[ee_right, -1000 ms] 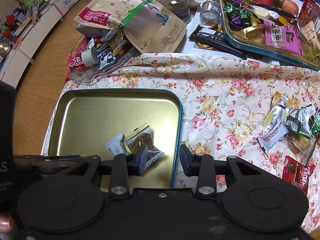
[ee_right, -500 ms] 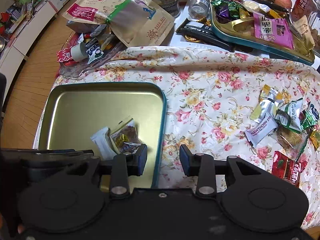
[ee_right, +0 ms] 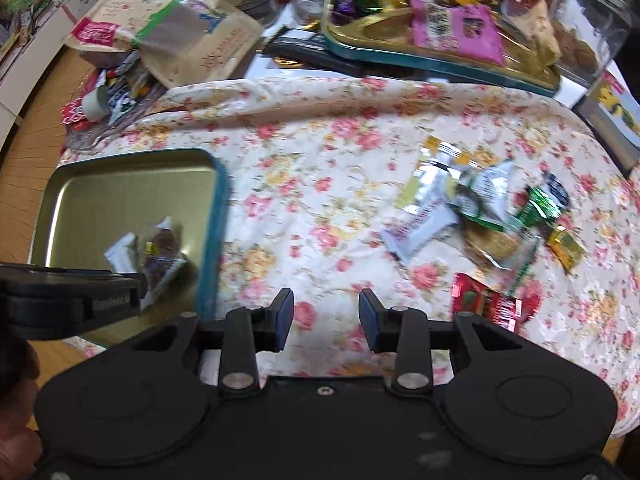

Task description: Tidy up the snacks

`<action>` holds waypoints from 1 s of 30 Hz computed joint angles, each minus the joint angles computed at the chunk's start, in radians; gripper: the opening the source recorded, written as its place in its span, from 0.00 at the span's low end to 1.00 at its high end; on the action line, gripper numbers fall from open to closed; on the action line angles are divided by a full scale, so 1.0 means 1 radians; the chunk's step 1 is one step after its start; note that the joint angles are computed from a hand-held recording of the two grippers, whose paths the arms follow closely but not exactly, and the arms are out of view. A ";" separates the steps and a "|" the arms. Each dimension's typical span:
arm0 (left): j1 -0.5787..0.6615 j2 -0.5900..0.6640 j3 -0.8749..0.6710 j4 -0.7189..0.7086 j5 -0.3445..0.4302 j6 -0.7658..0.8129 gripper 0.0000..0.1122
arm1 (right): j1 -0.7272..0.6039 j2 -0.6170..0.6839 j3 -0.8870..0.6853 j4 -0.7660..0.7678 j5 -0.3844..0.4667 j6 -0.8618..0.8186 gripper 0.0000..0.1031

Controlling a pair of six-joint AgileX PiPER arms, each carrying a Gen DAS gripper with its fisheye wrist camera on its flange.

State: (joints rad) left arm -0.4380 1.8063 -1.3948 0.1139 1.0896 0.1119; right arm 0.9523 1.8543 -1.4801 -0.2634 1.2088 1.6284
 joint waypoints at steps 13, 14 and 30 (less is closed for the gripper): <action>-0.212 -0.058 0.063 -0.036 -0.045 -0.055 0.33 | 0.037 -0.290 0.381 -0.011 -0.039 0.262 0.38; -0.225 -0.064 0.067 -0.040 -0.052 -0.058 0.33 | 0.042 -0.301 0.392 -0.015 -0.036 0.280 0.38; -0.320 -0.103 0.169 -0.030 -0.169 -0.120 0.33 | 0.085 -0.439 0.588 0.006 -0.060 0.421 0.38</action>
State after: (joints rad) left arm -0.7578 1.7035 -1.2260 0.0842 0.9208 -0.0080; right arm 1.0376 1.4157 -0.8924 -0.2579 1.1487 2.0490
